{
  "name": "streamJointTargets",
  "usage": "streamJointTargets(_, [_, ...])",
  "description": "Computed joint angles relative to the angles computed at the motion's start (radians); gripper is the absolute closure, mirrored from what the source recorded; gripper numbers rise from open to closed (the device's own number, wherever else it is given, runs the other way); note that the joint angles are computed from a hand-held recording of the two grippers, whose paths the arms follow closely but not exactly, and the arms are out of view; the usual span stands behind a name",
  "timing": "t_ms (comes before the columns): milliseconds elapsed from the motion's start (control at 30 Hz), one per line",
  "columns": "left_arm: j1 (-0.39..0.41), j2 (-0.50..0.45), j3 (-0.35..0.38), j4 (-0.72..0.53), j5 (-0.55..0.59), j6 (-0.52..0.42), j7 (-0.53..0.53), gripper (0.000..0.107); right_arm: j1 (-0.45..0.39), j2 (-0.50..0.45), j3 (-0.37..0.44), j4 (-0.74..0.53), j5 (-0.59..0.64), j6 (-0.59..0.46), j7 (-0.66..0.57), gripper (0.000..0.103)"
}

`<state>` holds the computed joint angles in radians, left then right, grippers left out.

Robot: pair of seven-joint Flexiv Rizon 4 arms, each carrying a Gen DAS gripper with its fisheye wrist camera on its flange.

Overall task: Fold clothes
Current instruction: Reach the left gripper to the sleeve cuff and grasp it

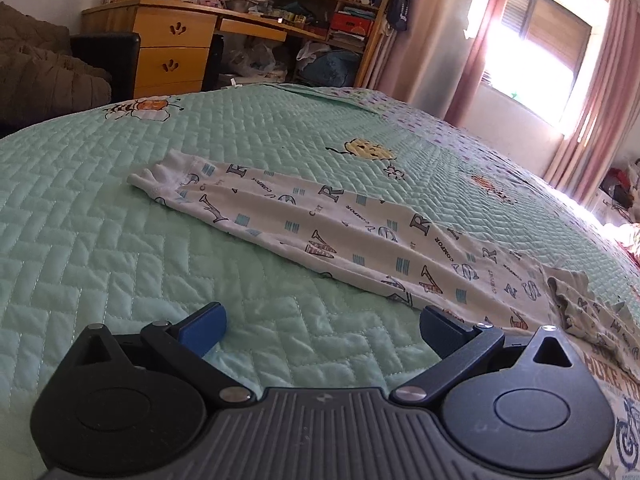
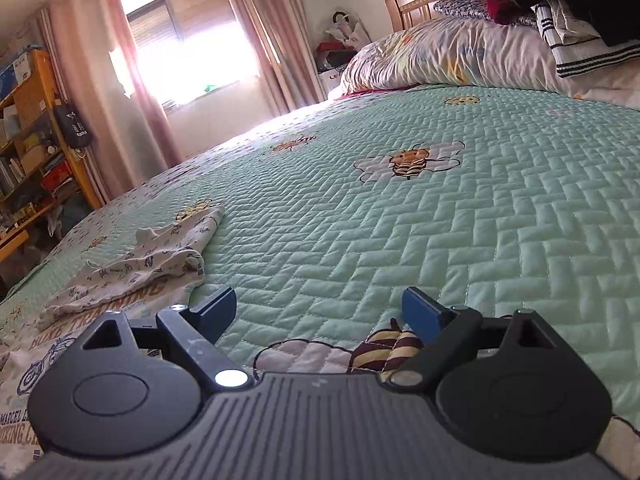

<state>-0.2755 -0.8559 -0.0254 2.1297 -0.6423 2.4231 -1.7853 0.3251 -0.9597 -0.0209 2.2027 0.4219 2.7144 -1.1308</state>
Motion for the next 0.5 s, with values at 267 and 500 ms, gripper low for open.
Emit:
streamJointTargets(267, [0.058, -0.020, -0.033, -0.079, -0.008, -0.013, -0.136, 0.004, -0.026, -0.006, 0.014, 0.015, -0.047, 0.025, 0.024, 0.012])
streamJointTargets(500, [0.194, -0.071, -0.073, -0.120, 0.259, 0.045, -0.286, 0.004, -0.024, -0.006, 0.011, 0.009, -0.049, 0.016, 0.023, 0.011])
